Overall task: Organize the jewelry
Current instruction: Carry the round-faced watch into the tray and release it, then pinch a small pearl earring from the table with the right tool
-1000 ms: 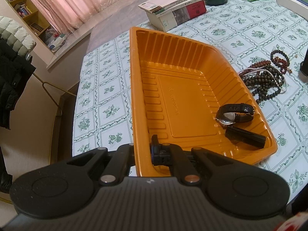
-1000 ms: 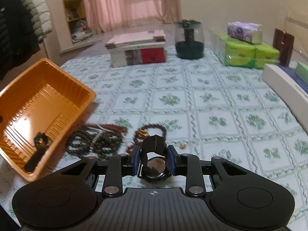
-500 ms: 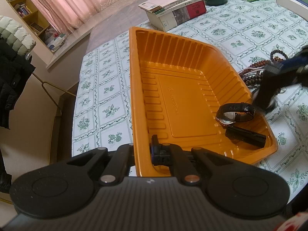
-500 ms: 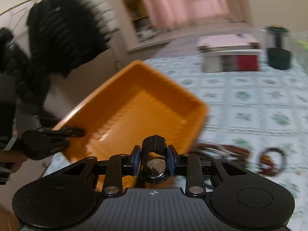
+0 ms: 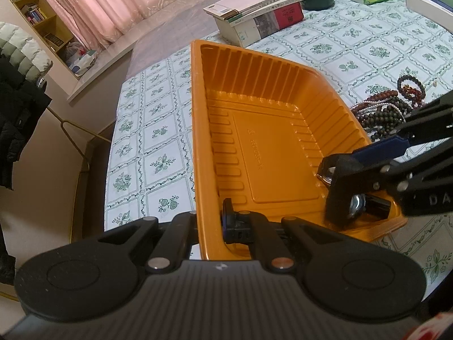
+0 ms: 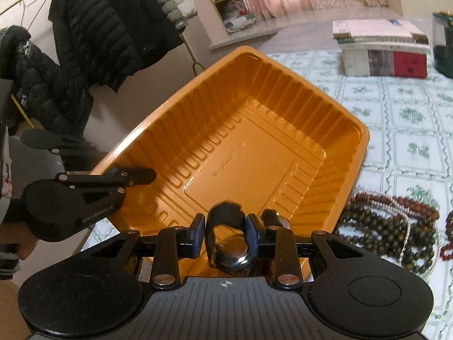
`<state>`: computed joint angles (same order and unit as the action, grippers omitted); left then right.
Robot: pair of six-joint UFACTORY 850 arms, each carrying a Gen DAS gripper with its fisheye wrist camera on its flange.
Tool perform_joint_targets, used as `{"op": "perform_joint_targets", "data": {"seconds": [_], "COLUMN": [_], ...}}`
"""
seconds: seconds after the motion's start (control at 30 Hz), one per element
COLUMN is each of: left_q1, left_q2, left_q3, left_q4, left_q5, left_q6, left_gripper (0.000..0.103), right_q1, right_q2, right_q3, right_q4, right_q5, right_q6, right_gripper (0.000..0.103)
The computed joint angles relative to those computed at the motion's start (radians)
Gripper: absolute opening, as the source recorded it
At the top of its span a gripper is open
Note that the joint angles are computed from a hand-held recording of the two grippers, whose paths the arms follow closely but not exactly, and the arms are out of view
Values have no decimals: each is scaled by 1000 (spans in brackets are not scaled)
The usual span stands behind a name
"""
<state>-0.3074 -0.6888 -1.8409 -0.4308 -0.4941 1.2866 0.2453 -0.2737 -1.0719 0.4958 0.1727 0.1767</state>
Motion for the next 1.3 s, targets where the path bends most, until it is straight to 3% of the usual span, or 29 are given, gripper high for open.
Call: {"op": "perform_joint_targets", "data": {"seconds": [0.1, 0.13, 0.37, 0.6, 0.77, 1.07, 1.13, 1.3], "left_q1": [0, 1, 2, 2, 2, -3, -3, -5], "left_q2": [-1, -2, -2, -1, -1, 2, 2, 4], "left_q3": [0, -2, -3, -1, -1, 1, 0, 4], "left_q4": [2, 0, -5, -4, 3, 22, 29, 38], "left_q5": [3, 1, 1, 3, 5, 10, 9, 14], "left_q6": [-3, -3, 1, 2, -2, -18, -23, -28], "left_gripper": [3, 3, 3, 3, 3, 3, 3, 3], "right_q1": [2, 4, 28, 46, 42, 2, -7, -19], "right_q2": [34, 48, 170, 253, 262, 201, 185, 149], "right_q3": [46, 62, 211, 343, 379, 358, 349, 327], "right_q4": [40, 77, 631, 998, 1092, 1034, 1025, 1008], "right_q5": [66, 89, 213, 336, 388, 389, 377, 383], "right_q6": [8, -22, -509, -752, -830, -879, -886, -897], "right_gripper": [52, 54, 55, 55, 55, 54, 45, 37]}}
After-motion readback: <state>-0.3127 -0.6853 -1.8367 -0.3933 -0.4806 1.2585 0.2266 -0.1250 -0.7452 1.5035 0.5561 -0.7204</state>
